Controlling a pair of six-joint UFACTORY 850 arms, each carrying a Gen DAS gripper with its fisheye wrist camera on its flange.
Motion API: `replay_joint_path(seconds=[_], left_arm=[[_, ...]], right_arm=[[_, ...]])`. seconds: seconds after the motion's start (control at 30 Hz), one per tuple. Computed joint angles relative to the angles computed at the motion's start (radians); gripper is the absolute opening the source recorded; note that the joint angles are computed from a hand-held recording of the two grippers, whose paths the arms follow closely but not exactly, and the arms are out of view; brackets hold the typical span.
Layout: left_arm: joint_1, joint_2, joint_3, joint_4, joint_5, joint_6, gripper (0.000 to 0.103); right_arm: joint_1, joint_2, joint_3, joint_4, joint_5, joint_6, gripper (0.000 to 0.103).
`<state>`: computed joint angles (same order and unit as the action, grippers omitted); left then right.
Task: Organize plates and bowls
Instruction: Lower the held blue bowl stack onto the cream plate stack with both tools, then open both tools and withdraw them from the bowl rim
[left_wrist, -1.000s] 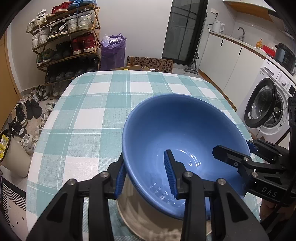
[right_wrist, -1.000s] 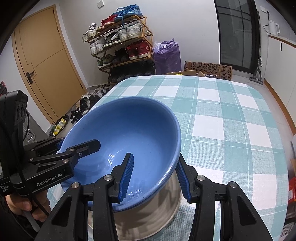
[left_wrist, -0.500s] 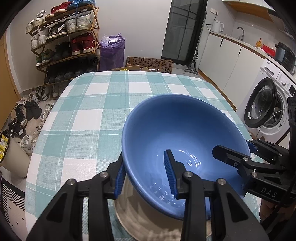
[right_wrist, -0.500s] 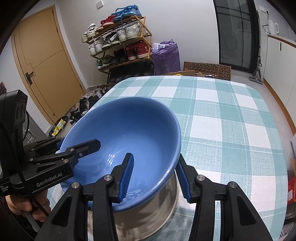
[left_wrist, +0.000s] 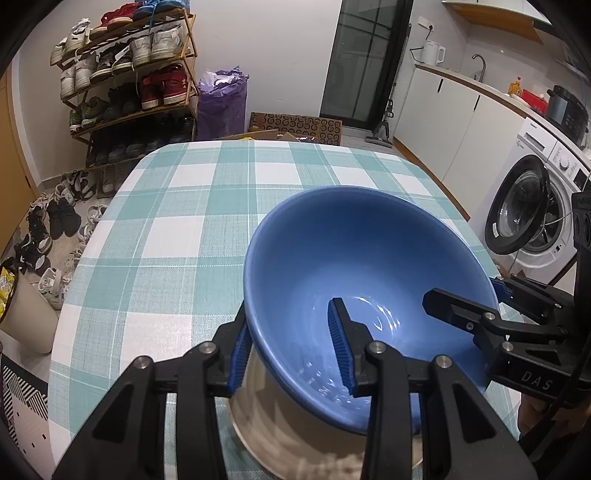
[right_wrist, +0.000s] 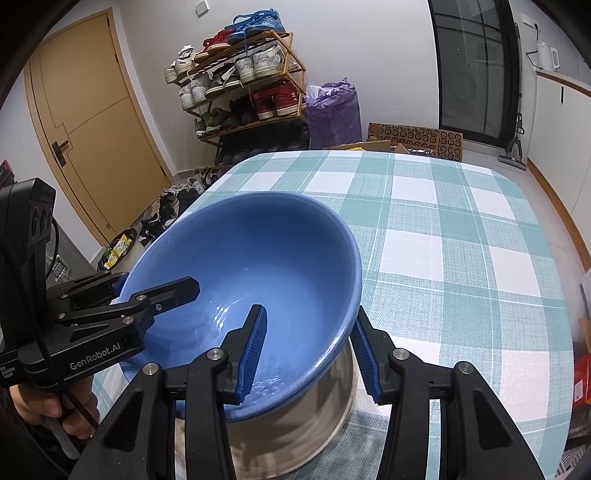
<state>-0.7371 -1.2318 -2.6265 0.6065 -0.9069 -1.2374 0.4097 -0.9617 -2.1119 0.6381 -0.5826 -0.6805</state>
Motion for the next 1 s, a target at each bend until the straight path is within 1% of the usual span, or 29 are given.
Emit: replay_joint_path(seconds=[0.07,0.17,0.23,0.27,0.3,0.33,0.37,0.43,0.53,0.6,0.67,0.73,0.8,0.87,0.93,0.97,1.0], left_arm=[[-0.002,0.013,0.024,0.009,0.012,-0.007,0.041],[-0.004,0.051,0.090,0.031,0.045,-0.030,0.048],[-0.009,0.071,0.124,0.055,0.055,-0.048,0.050],[-0.011,0.081,0.141,0.068,0.060,-0.056,0.052],[-0.012,0.095,0.165,0.080,0.070,-0.069,0.057],[-0.015,0.115,0.197,0.097,0.084,-0.089,0.059],[-0.017,0.126,0.217,0.111,0.090,-0.101,0.059],[-0.022,0.144,0.244,0.134,0.092,-0.113,0.060],[-0.025,0.179,0.301,0.158,0.106,-0.144,0.064],[-0.027,0.207,0.349,0.180,0.125,-0.181,0.072],[-0.031,0.231,0.393,0.211,0.133,-0.223,0.077],[-0.034,0.246,0.420,0.224,0.137,-0.239,0.080],[-0.039,0.257,0.439,0.235,0.132,-0.252,0.091],[-0.045,0.276,0.476,0.271,0.139,-0.290,0.092],[-0.050,0.291,0.502,0.293,0.140,-0.314,0.097],[-0.055,0.302,0.521,0.316,0.141,-0.337,0.102],[-0.059,0.309,0.535,0.339,0.140,-0.355,0.103]], right_arm=[[0.000,0.002,0.002,-0.002,0.000,-0.004,0.049],[-0.003,0.003,0.003,0.003,-0.004,-0.017,0.049],[-0.003,0.013,0.019,0.010,0.006,-0.035,0.049],[-0.003,0.020,0.030,0.009,0.015,-0.041,0.049],[-0.002,0.026,0.039,0.011,0.023,-0.048,0.050],[-0.003,0.029,0.045,0.015,0.026,-0.055,0.052],[-0.004,0.031,0.046,0.019,0.024,-0.060,0.054],[-0.009,0.036,0.054,0.038,0.022,-0.081,0.066],[-0.013,0.054,0.084,0.071,0.032,-0.124,0.068],[-0.017,0.069,0.112,0.119,0.039,-0.170,0.079],[-0.022,0.083,0.138,0.161,0.046,-0.209,0.085],[-0.027,0.099,0.167,0.206,0.051,-0.258,0.087],[-0.033,0.116,0.197,0.260,0.062,-0.309,0.093],[-0.038,0.131,0.226,0.323,0.067,-0.367,0.095],[-0.044,0.149,0.262,0.391,0.073,-0.432,0.102],[-0.045,0.158,0.277,0.417,0.075,-0.461,0.102],[-0.046,0.169,0.297,0.451,0.080,-0.504,0.102]])
